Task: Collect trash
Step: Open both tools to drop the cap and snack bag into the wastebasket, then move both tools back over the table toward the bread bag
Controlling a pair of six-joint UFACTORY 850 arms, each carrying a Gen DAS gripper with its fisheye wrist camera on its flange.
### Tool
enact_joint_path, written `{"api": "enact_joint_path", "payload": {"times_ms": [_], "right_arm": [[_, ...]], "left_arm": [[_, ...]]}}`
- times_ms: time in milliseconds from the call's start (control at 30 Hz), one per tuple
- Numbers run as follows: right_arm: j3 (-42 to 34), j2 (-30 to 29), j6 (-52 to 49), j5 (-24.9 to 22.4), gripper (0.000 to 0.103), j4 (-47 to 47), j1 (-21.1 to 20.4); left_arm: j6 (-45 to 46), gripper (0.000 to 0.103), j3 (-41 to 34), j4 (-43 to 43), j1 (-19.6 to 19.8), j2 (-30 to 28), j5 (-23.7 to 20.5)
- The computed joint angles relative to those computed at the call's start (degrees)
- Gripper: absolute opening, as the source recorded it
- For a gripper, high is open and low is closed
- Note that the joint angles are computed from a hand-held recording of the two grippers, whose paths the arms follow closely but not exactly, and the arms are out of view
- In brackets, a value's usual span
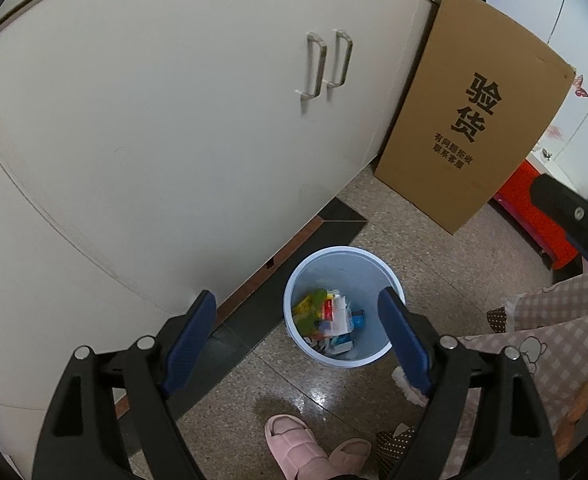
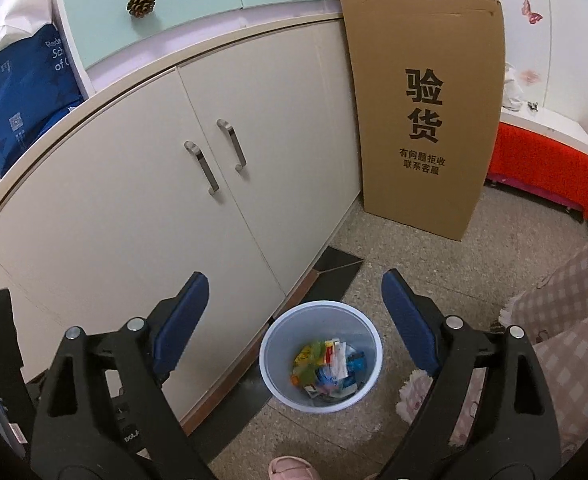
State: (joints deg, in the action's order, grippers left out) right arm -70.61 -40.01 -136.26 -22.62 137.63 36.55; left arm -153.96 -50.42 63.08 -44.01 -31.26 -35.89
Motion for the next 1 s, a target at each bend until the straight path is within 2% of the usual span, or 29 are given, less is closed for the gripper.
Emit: {"api": "enact_joint_path", "payload": {"times_ms": [300,533,667,800,1000], "right_arm": [[6.65,7.14,0.83,-0.88,0.087,-0.13,-3.0],[13.63,15.2,3.65,-4.25,0.087,-3.48,-7.45],[17.38,20.27,7.98,-6.61,0.087,-9.01,-11.83],[21.24,25.47,10.28,-9.34,0.087,-12.95,-18.38],[23.82,29.65,11.84,-11.9,0.087,-17.07,-29.43]], "left_arm": [[4.03,0.082,-2.46,-2.71,-2.41,1.7,-3.7],[8.35,0.083,-6.85,-5.06,-6.25,3.39,-10.87],[10.5,0.084,-11.15,-5.31,-8.99,3.3,-15.26],[14.27,0.085,-17.9,-4.64,-11.59,1.33,-19.12],[24.38,0.086,-33.6,-4.31,-14.03,-6.06,-22.56]]}}
